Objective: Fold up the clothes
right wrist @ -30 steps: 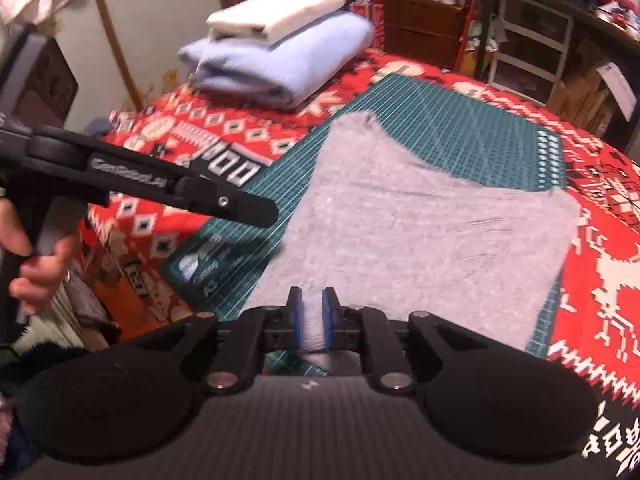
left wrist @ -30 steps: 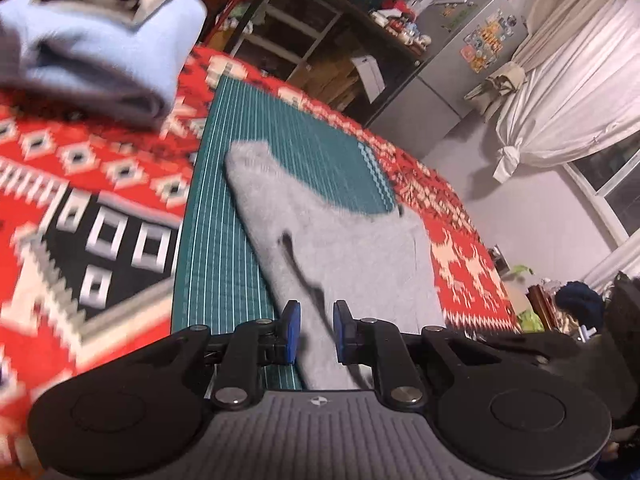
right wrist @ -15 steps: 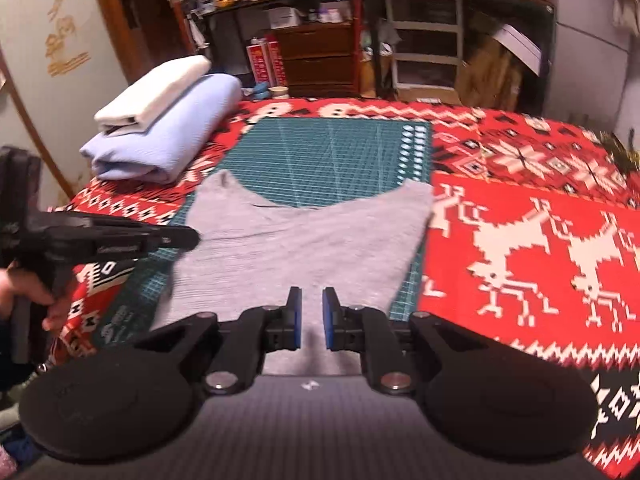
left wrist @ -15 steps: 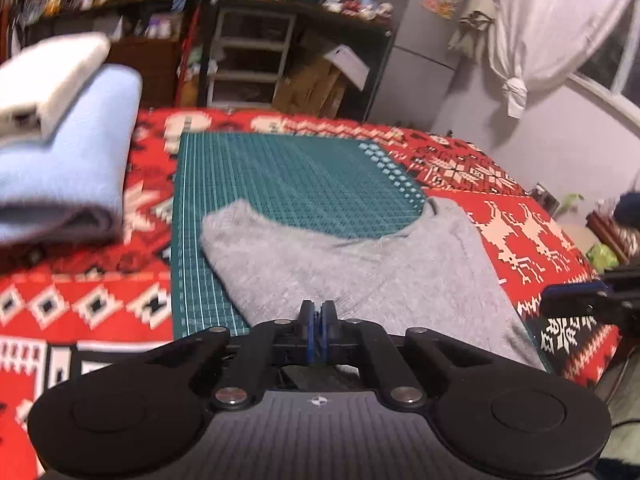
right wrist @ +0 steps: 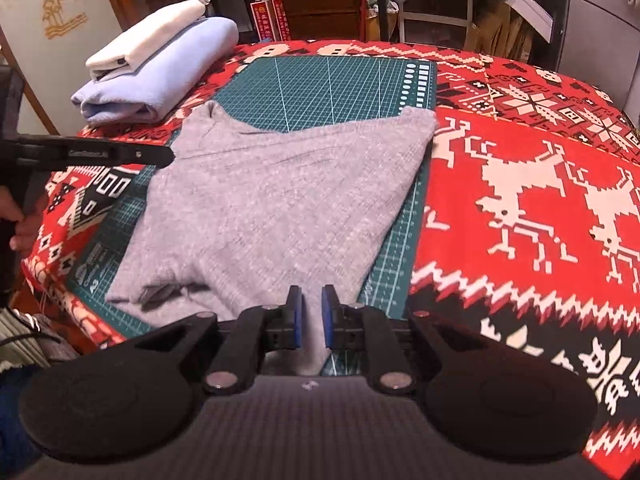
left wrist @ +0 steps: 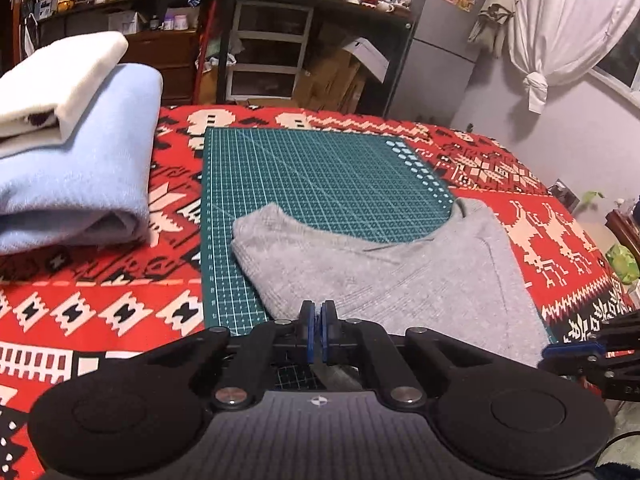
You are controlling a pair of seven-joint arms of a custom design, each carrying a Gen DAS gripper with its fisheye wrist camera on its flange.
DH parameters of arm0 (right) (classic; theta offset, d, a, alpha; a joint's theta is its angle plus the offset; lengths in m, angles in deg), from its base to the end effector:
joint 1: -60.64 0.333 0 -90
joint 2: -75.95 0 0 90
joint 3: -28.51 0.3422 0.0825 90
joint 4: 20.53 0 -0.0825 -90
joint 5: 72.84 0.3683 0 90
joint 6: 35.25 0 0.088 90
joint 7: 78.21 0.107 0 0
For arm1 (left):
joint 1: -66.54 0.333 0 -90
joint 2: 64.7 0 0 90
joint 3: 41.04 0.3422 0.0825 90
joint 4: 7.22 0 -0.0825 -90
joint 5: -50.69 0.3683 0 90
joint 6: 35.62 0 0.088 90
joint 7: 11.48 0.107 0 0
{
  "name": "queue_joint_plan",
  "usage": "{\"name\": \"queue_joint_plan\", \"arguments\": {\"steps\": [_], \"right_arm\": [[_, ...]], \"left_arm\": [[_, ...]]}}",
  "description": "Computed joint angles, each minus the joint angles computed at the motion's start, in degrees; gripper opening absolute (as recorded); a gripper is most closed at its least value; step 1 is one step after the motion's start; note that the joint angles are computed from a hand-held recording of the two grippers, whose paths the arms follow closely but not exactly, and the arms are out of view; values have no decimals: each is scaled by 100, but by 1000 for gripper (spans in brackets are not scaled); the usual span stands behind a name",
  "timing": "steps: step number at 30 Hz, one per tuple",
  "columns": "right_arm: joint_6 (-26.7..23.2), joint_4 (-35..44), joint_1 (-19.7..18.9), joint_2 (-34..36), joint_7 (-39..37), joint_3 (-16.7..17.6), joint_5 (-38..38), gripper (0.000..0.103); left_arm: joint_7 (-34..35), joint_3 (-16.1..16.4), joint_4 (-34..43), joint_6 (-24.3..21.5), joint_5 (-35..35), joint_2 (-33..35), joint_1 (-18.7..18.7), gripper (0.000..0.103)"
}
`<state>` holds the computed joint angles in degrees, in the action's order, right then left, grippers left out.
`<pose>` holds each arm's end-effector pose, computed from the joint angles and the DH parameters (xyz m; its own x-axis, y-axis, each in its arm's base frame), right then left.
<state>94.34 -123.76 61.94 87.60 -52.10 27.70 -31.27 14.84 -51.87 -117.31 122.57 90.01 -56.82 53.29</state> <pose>0.6336 0.0236 0.4962 0.6913 -0.7034 -0.1656 -0.6423 -0.4931 -0.5868 0.5614 -0.2733 0.5297 0.0720 -0.9796 0.1878 -0.6944 -0.1844 -0.6956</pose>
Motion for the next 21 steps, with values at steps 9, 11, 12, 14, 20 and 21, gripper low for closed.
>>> {"name": "queue_joint_plan", "arguments": {"steps": [9, 11, 12, 14, 20, 21], "right_arm": [[-60, -154, -87, -217, 9, -80, 117, 12], [-39, -137, -107, -215, 170, -104, 178, 13], [-113, -82, -130, -186, 272, -119, 197, 13], [-289, 18, -180, -131, 493, -147, 194, 16], [-694, 206, -272, 13, 1028, -169, 139, 19], [-742, 222, -279, 33, 1118, -169, 133, 19]], "left_arm": [[-145, -3, -63, 25, -12, -63, -5, 13], [-173, -38, -208, 139, -196, -180, 25, 19], [-182, -57, -287, 205, -304, -243, 40, 20], [-89, -125, -513, 386, -721, -398, 84, 25], [1354, -349, -1076, 403, -3070, -804, -26, 26], [1525, -355, -1121, 351, -3340, -837, -80, 26]]}}
